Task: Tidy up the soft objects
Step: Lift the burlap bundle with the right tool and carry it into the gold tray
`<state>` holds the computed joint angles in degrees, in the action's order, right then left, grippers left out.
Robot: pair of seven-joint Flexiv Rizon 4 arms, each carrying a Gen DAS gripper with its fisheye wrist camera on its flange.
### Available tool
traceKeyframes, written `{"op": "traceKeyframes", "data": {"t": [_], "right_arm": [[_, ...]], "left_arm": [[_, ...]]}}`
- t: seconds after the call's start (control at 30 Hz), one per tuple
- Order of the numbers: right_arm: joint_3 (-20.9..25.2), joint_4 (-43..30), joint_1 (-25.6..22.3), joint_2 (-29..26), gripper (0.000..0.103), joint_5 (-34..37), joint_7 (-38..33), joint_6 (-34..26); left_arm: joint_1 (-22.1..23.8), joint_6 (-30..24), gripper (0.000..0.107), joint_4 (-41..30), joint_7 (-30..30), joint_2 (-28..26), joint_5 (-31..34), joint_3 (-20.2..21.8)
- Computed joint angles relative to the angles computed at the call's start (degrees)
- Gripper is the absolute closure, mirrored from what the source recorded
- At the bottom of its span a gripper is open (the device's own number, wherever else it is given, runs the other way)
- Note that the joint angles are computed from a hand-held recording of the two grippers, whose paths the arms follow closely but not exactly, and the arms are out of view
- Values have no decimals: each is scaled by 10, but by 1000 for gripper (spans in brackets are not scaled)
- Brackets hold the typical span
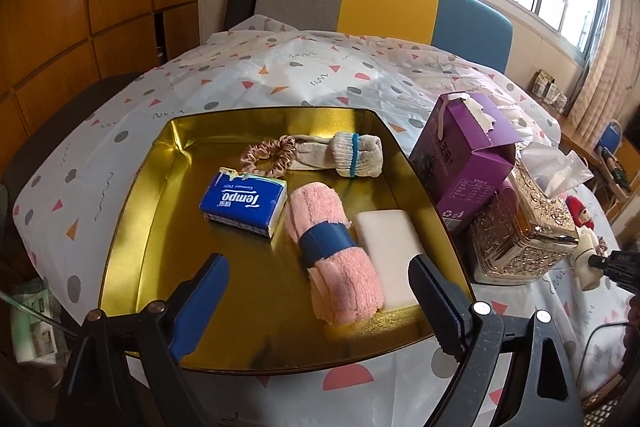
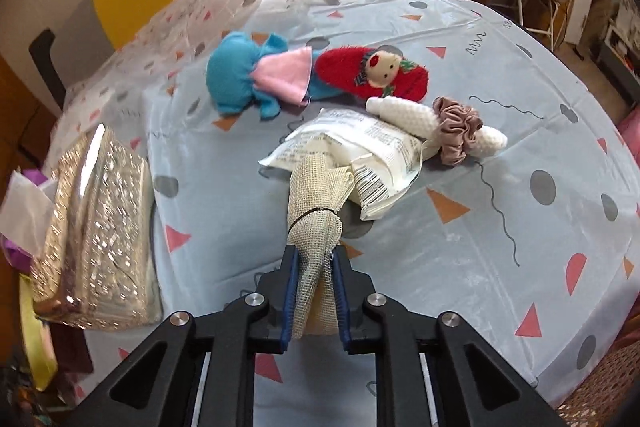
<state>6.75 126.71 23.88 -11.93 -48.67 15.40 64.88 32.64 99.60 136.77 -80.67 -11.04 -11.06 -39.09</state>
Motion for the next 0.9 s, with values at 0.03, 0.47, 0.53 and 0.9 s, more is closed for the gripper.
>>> {"op": "traceKeyframes", "data": {"t": [0.03, 0.47, 0.53, 0.9], "right_arm": [[0, -1, 0, 2, 89, -1, -1, -4], [-9, -147, 14, -16, 89, -179, -17, 78], [-6, -200, 36, -50, 89, -176, -79, 96], [119, -536, 116, -320, 89, 81, -538, -36]], "left_arm": [[10, 1, 15, 2, 1, 0, 0, -11], [37, 5, 15, 4, -34, 7, 20, -5], [44, 10, 15, 9, -36, 10, 12, -6], [71, 20, 14, 19, -68, 19, 29, 9]]}}
